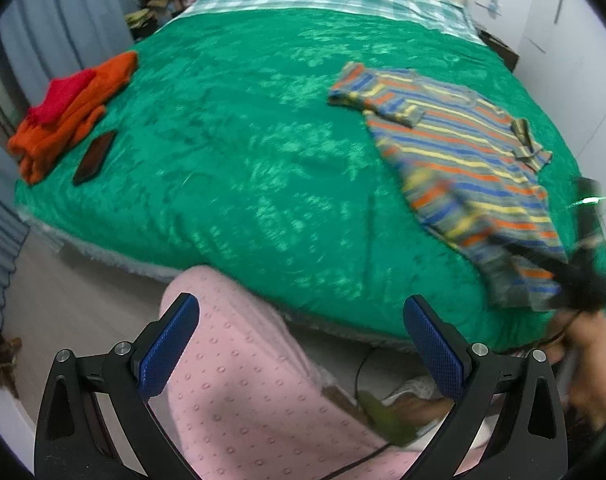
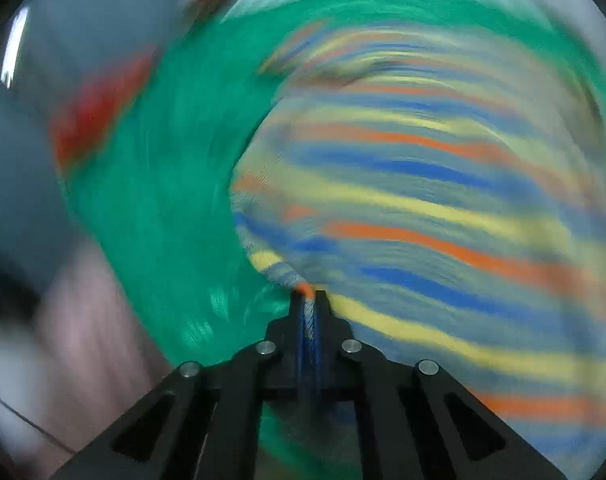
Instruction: Fold small clothes
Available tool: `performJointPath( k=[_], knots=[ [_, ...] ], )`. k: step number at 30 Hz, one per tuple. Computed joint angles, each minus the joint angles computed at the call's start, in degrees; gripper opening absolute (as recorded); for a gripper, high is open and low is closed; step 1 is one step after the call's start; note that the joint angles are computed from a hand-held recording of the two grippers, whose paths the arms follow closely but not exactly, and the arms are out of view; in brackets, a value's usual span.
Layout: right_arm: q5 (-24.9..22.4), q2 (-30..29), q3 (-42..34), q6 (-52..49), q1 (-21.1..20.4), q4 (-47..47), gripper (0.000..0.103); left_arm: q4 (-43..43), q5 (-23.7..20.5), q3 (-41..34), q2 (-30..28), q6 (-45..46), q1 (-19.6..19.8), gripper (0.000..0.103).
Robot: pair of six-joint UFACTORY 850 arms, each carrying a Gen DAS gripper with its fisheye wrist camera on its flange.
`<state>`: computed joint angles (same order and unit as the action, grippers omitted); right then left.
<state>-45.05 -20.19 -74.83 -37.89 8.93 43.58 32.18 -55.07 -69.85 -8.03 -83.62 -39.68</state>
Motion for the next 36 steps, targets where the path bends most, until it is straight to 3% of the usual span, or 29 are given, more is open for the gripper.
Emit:
performJointPath(
  k=[3,5,7,8,9,11,13,16,18,19,22,25,26,27,28,30,32,34,36],
  knots=[
    [-2.1,-0.9,1.6,9.0,-9.9,7.4,0.004,-1.2,3.5,1.3,0.3,0.7,0.8,0.102],
    [-4.2,-2.0,1.6,10.8,-13.1,8.0,0.002,-3.6,6.6,0.6,-0.6,3.7,1.9,0.102],
    [-5.9,-1.5,1.8,10.2,-14.0,9.2,0.01,-4.3,12.8,0.4,-1.3,5.9,2.8,0.102],
    [-5.1,-0.4,2.0,10.5,-13.8,8.5,0.02,-6.1,16.8,-0.1,-2.1,8.8,3.6,0.102],
    [-4.3,0.2,2.3,10.1,-13.3,8.6,0.037,-8.1,20.3,-0.3,-2.7,11.6,4.2,0.102],
    [-2.9,1.3,3.1,9.3,-12.8,10.0,0.055,-14.4,26.4,-1.9,-5.4,19.7,5.4,0.102],
    [-1.1,3.5,5.2,9.3,-12.8,9.6,0.056,-24.3,29.5,-4.2,-8.2,31.1,6.2,0.101],
    [-2.4,7.8,7.4,9.1,-14.4,9.7,0.056,-39.4,33.5,-8.5,-12.9,47.8,6.0,0.099],
    [-1.1,8.4,8.9,6.9,-15.6,11.4,0.056,-40.8,34.0,-12.6,-16.5,52.8,5.3,0.094],
    [-1.0,9.7,10.0,6.6,-16.5,11.5,0.056,-38.0,33.6,-15.1,-18.6,52.8,4.8,0.086],
    [-1.4,10.6,12.2,4.0,-20.4,11.5,0.056,-34.7,27.9,-24.2,-25.9,58.5,4.2,0.075],
    [-1.1,12.8,14.0,5.1,-21.6,9.2,0.056,-41.5,21.6,-32.9,-33.5,65.6,5.4,0.073],
    [-0.8,12.9,14.1,5.1,-21.5,8.9,0.056,-42.6,20.7,-33.9,-34.6,65.6,5.7,0.069],
    [-0.5,13.6,14.6,4.9,-21.7,8.5,0.056,-42.0,19.9,-35.1,-35.8,64.0,5.7,0.045],
    [0.1,13.7,14.8,4.6,-21.5,8.5,0.056,-40.1,19.3,-36.0,-36.6,61.3,5.6,0.007],
    [1.1,13.9,15.1,4.6,-21.1,8.5,0.056,-43.5,21.7,-33.2,-34.9,61.2,6.5,0.007],
    [1.6,14.3,15.2,4.2,-21.3,8.6,0.056,-50.3,26.7,-26.0,-29.3,65.0,7.7,0.006],
    [2.2,14.9,15.3,3.9,-21.7,8.1,0.056,-55.2,31.9,-15.3,-20.3,68.8,8.8,0.006],
    [2.8,15.5,15.5,3.6,-22.2,7.5,0.056,-56.4,33.5,-8.4,-14.2,68.4,9.7,0.006]
  ],
)
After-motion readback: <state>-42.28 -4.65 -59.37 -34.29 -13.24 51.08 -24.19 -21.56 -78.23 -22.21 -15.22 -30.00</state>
